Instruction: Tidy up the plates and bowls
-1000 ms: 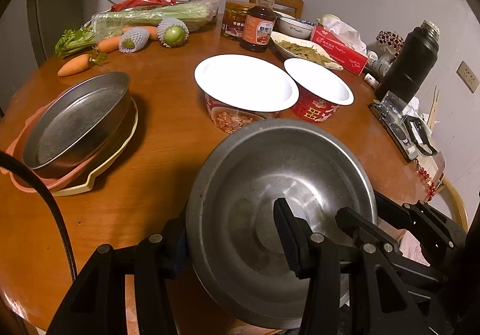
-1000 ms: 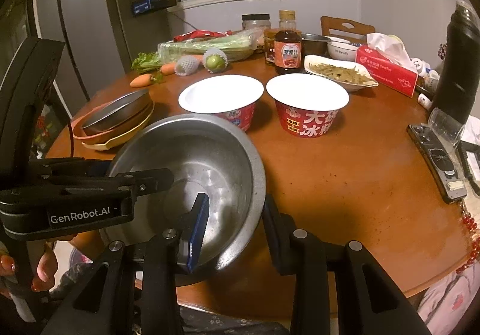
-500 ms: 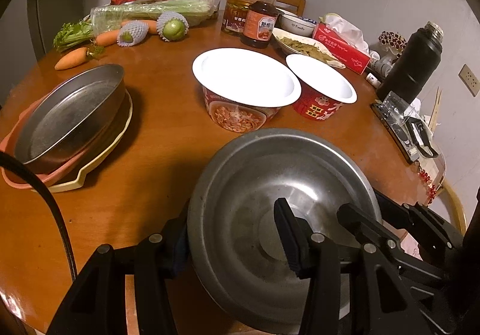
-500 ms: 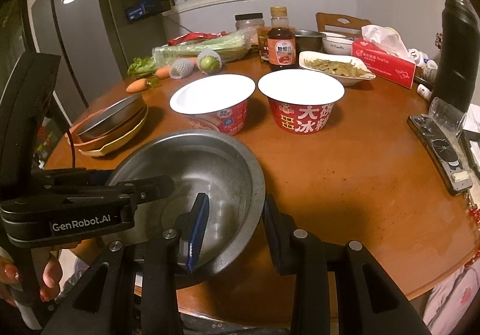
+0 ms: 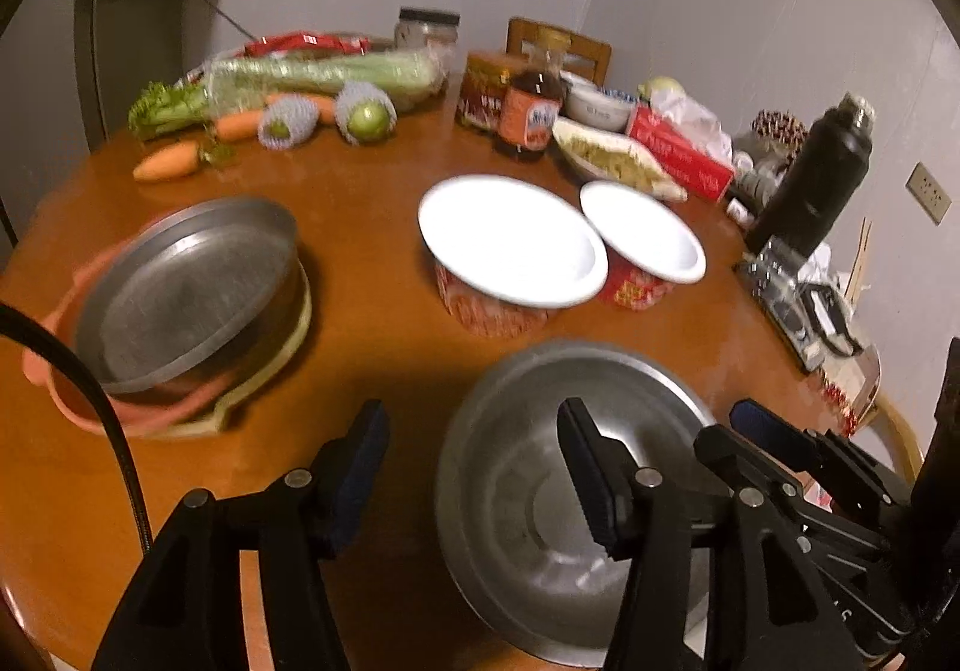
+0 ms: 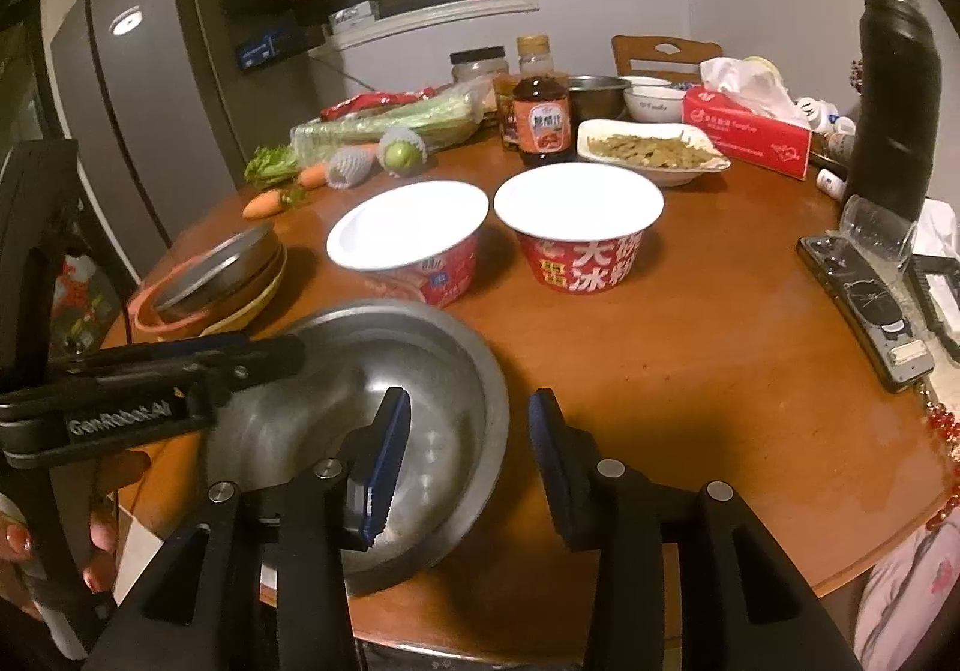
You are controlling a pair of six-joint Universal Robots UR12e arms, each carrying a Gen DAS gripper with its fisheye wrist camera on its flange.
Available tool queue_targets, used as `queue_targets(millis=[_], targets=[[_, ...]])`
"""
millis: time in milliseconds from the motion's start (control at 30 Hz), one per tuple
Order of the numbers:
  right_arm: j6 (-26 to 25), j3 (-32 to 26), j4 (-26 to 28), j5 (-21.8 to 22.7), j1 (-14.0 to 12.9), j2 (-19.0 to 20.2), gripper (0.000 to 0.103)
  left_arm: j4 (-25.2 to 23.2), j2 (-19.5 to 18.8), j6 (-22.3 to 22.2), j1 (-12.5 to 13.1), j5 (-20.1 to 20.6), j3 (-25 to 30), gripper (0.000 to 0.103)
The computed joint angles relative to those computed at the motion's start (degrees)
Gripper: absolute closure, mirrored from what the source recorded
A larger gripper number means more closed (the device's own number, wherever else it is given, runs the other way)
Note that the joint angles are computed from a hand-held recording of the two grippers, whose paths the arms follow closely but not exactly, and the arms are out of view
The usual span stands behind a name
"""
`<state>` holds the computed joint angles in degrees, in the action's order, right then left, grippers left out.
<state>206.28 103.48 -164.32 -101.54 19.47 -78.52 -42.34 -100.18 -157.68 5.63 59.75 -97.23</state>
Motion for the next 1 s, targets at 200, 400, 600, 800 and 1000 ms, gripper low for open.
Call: queue_targets(millis=[200,400,600,800,1000], targets=[[0.7,-1.9,0.2,1.4,-0.6,0.7,0.059,0.4,-1.8,-1.5,0.4,-1.3,3.2,0.043],[1.1,-5.3,2.1,2.8,-1.0,2.4,0.059,0.7,-4.0,-1.6,-0.6,1.2,6.6,0.043],[0.9,-8.6,5.3,4.0,-1.6,4.3,0.059,-1.7,-6.7,-1.0,-1.9,2.3,10.1,0.043],[1.8,-10.8,7.0,3.0,-2.2,5.9,0.059,-4.9,-9.2,-0.8,-3.1,3.9,13.1,0.043],[1.3,-12.4,9.3,3.9,-3.0,7.1,0.059,-6.2,-10.4,0.2,-4.0,4.6,14.6,0.043]])
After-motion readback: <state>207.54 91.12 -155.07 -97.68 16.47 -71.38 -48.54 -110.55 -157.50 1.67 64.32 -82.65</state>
